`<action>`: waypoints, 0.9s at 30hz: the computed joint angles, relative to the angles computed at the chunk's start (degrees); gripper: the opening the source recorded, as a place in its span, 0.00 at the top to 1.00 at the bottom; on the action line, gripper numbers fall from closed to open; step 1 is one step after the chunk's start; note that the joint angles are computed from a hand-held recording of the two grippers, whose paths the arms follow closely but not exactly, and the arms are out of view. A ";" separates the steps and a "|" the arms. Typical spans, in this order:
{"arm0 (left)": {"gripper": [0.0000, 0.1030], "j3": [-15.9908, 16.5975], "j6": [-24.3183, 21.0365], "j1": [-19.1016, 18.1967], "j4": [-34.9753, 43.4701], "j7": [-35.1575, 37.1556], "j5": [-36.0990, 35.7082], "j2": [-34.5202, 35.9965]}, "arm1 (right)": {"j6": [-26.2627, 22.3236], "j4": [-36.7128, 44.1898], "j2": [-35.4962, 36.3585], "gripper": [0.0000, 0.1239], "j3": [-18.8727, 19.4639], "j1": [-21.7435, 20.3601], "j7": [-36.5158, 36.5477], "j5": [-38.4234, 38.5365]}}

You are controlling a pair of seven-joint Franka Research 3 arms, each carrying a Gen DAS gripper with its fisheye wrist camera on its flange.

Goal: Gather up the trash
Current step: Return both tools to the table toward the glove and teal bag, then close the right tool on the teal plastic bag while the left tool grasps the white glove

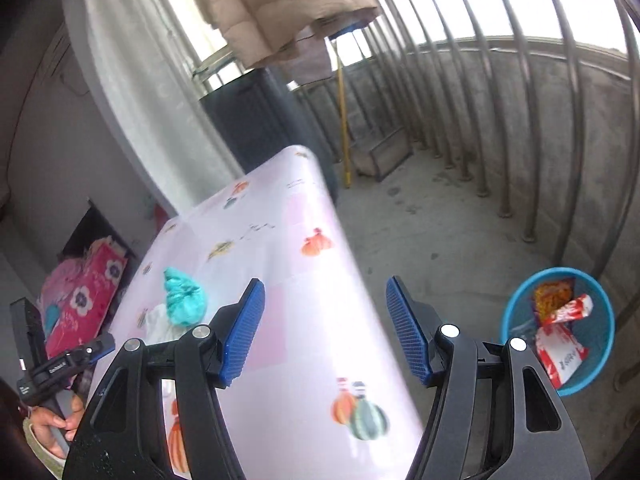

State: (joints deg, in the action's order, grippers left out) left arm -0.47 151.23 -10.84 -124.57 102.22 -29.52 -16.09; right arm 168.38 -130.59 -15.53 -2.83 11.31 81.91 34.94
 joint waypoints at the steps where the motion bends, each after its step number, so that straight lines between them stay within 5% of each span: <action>1: 0.35 0.35 0.31 0.14 -0.53 0.00 -0.54 0.05 | -1.97 2.29 1.59 0.50 -0.36 1.00 -1.13 0.34; 9: 0.36 0.21 1.79 2.80 2.18 1.41 -2.26 5.92 | -15.47 21.35 15.18 0.44 3.19 1.22 -4.51 -3.02; 17: 0.59 -1.62 0.23 6.17 6.52 4.97 -8.61 10.81 | -28.13 37.90 27.26 0.44 5.88 -0.06 -4.93 -2.78; 19: 0.63 -1.86 -0.42 6.77 6.79 6.43 -11.18 11.04 | -31.26 40.05 28.80 0.44 6.44 -0.09 -4.39 -3.24; 22: 0.70 -2.21 -1.36 7.63 6.78 7.46 -13.70 10.99 | -34.28 40.80 29.53 0.59 6.57 0.80 -2.65 -6.31; 27: 0.73 -2.20 -2.56 8.03 5.47 8.64 -17.15 9.67 | -32.40 36.01 25.88 0.62 7.13 1.70 -3.60 -6.69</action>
